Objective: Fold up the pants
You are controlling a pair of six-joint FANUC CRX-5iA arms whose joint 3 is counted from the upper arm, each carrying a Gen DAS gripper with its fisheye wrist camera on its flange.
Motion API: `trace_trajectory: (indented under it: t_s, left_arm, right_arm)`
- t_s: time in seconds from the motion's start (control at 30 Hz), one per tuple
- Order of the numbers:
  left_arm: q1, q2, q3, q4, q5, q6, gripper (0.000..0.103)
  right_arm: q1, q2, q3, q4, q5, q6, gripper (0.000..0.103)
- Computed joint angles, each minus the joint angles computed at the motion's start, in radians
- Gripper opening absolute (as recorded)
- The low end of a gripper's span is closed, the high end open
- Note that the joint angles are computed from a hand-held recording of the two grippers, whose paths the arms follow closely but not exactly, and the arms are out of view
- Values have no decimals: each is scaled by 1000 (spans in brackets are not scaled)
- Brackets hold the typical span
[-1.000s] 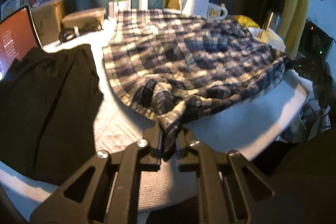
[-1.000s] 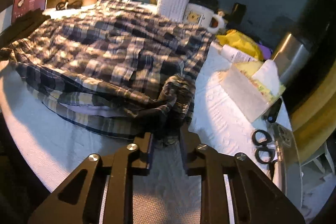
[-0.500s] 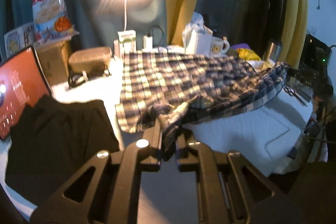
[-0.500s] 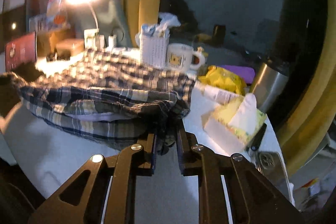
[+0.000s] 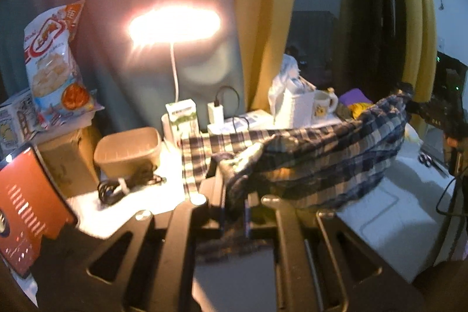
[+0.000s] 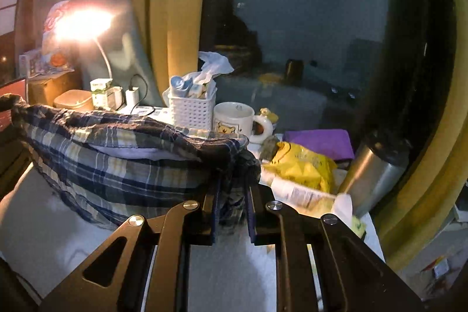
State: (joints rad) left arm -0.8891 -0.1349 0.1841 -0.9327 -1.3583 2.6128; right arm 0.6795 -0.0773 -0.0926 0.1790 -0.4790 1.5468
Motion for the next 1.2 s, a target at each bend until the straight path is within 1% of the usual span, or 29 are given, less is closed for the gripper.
trace_trajectory:
  t_s: [0.17,0.23,0.27,0.37,0.43,0.53,0.63,0.7,0.77,0.8,0.87,0.9,0.97,1.0,1.03,1.07,1.1,1.13,1.17,1.2]
  left_arm:
    - [138,18,9,66,94,-85,9]
    - [204,20,1,108,148,-115,9]
    - [256,19,-11,148,194,-137,9]
    - [370,28,-41,250,291,-193,9]
    - [434,47,-53,309,339,-236,9]
    - [519,91,-58,397,388,-303,10]
    - [579,153,-33,443,382,-337,12]
    - [606,173,-31,471,389,-337,15]
    - [626,200,-12,484,366,-339,23]
    - [633,203,-11,488,359,-331,25]
    - [650,179,-40,497,377,-300,38]
    - [651,166,-50,486,375,-276,43]
    - [637,155,-47,443,329,-232,47]
    - [633,147,-51,441,320,-231,48]
    - [628,137,-58,443,317,-234,51]
    - [617,122,-71,440,317,-226,52]
    - [607,107,-84,443,318,-218,53]
    - [602,92,-99,455,321,-213,56]
    - [595,71,-124,473,328,-203,57]
    - [585,51,-146,487,332,-187,60]
  right_arm:
    - [-8,106,91,14,15,-56,16]
    - [-11,148,131,7,9,-69,16]
    - [-12,169,150,5,6,-75,16]
    - [-21,256,239,-24,-30,-73,16]
    - [-23,305,287,-25,-51,-79,16]
    - [-24,382,363,-15,-91,-100,16]
    - [-19,447,423,16,-127,-124,16]
    - [-16,487,462,43,-152,-149,16]
    - [-15,527,506,65,-188,-187,16]
    - [-15,541,524,71,-202,-202,16]
    - [-17,569,555,88,-229,-233,16]
    - [-19,585,581,77,-249,-226,16]
    - [-15,605,611,77,-290,-210,17]
    - [-11,609,615,85,-297,-208,18]
    - [-8,607,613,92,-303,-208,24]
    - [-5,595,597,97,-294,-211,37]
    - [-4,587,591,94,-289,-208,46]
    - [-3,567,567,92,-277,-207,65]
    - [-1,540,535,92,-260,-207,70]
    - [0,516,505,92,-245,-207,70]
